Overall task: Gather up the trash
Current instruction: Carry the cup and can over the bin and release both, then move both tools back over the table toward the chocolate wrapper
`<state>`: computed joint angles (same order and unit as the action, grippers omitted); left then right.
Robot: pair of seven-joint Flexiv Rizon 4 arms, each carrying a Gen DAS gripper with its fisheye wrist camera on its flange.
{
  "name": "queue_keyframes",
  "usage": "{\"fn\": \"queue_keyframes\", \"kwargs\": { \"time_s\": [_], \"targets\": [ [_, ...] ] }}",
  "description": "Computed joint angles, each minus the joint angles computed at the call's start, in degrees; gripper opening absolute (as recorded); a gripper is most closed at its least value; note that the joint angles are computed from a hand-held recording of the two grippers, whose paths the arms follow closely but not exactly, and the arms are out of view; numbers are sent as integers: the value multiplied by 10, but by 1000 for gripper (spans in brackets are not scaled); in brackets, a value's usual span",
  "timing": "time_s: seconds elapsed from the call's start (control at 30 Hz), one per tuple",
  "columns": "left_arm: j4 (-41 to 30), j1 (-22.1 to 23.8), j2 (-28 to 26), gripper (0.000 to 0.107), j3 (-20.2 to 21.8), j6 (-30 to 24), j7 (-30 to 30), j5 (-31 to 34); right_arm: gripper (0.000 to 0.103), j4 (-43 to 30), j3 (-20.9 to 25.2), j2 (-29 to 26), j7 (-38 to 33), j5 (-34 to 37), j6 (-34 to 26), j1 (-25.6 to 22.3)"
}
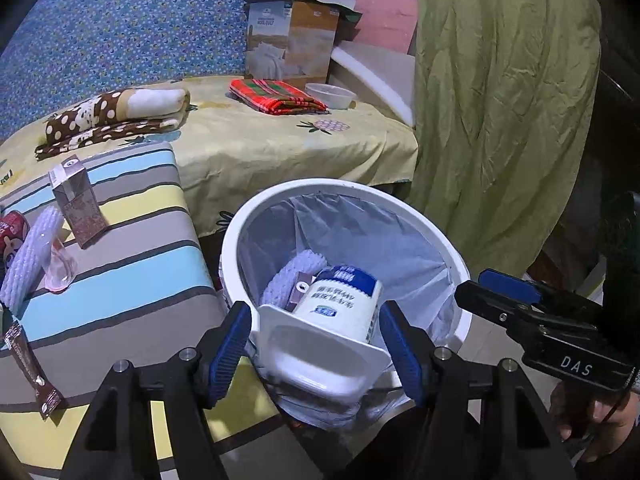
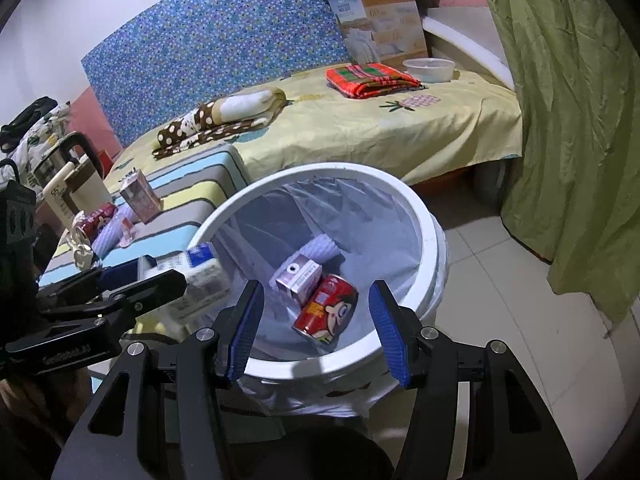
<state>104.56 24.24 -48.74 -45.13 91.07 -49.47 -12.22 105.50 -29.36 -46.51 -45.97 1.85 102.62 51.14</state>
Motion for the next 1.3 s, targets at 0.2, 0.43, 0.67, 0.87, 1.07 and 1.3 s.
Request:
{"fn": "queue_keyframes", "kwargs": {
  "time_s": [0.2, 0.43, 0.67, 0.87, 1.07, 1.3],
  "targets": [
    [18, 24, 2, 70, -21, 21, -9, 12, 57, 4, -14, 1, -4, 10, 10, 18],
    [51, 64, 12, 70, -45, 46, -43, 46, 57, 3, -22, 3, -16, 22, 19, 36],
    [93, 112, 36, 69, -54, 78, -94, 89, 57, -6, -4, 5, -44, 29, 40, 36],
    [123, 140, 64, 69, -37, 102, -145, 123, 57, -27, 39, 7, -79, 26, 49, 15],
    [143, 165, 83, 69, -21, 118, -189, 149, 57, -43, 81, 8, -105, 16, 45, -4],
    [160, 188, 100, 69, 2, 137, -228, 173, 57, -64, 118, 3, -126, -10, 40, -22]
  ]
}}
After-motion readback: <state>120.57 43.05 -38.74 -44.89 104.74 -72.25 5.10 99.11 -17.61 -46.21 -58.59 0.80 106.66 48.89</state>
